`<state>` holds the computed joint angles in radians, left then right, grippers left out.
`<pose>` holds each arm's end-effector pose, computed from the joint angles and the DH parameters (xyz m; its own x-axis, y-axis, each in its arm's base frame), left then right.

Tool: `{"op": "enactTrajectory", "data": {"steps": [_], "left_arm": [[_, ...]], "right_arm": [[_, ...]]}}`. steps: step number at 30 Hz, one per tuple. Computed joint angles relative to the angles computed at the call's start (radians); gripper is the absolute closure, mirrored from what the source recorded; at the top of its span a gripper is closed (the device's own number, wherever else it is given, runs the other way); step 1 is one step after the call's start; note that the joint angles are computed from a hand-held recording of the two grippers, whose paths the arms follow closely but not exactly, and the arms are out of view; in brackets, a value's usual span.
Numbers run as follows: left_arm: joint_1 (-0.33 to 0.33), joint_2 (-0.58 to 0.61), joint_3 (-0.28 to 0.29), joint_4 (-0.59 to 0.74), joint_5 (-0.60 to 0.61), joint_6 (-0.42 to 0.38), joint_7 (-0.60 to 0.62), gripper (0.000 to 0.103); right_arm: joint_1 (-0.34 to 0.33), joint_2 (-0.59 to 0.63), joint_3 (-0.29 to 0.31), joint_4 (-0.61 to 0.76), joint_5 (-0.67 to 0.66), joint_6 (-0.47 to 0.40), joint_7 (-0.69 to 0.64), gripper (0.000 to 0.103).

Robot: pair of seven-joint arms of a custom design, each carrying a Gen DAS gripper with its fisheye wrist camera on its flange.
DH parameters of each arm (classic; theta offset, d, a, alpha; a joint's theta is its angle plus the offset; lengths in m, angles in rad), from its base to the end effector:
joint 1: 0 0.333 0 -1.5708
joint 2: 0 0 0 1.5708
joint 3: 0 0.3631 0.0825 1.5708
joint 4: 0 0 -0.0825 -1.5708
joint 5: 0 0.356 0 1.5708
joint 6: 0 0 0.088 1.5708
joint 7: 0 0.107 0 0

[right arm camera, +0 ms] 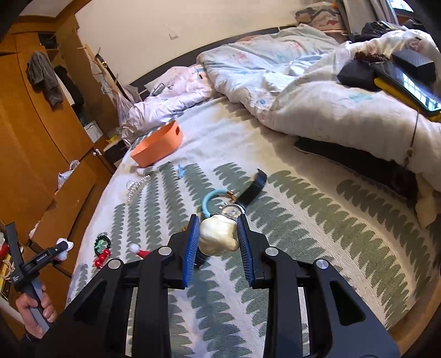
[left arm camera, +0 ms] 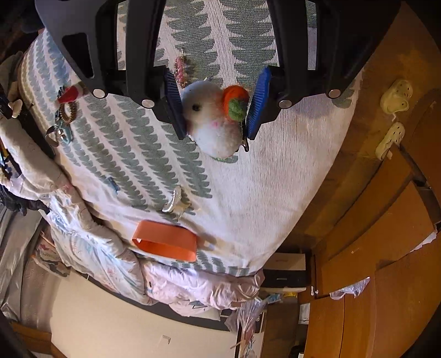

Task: Organize jewelry
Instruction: 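Lift and carry the ornament and bunny toward the orange basket with both tools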

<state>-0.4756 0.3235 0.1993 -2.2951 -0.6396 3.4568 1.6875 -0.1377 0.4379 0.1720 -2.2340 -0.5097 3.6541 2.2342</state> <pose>0.5573 -0.0939 0.3738 0.1876 -0.9677 0.1684 -0.6563 -0.2511 -0.7115 0.5852 0.0719 0.3609 0.0804 -0.9235 -0.3751 -0.6279 0.2453 -0.7387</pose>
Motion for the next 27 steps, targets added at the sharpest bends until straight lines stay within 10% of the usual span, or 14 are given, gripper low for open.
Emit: {"op": "enactTrajectory", "data": {"steps": [12,17,27], "left_arm": [[-0.18,0.022,0.167,0.092,-0.145,-0.025,0.165,0.058],[-0.314,0.107,0.349,0.193,-0.13,-0.106,0.158,0.058],[-0.295,0.309,0.459,0.465,0.012,-0.282,0.003,0.058]], "right_arm": [[-0.142,0.053,0.195,0.205,-0.196,-0.152,0.109,0.074],[-0.269,0.173,0.416,0.393,-0.225,-0.327,0.041,0.074],[-0.151,0.446,0.516,0.857,-0.084,-0.635,-0.214,0.074]]}}
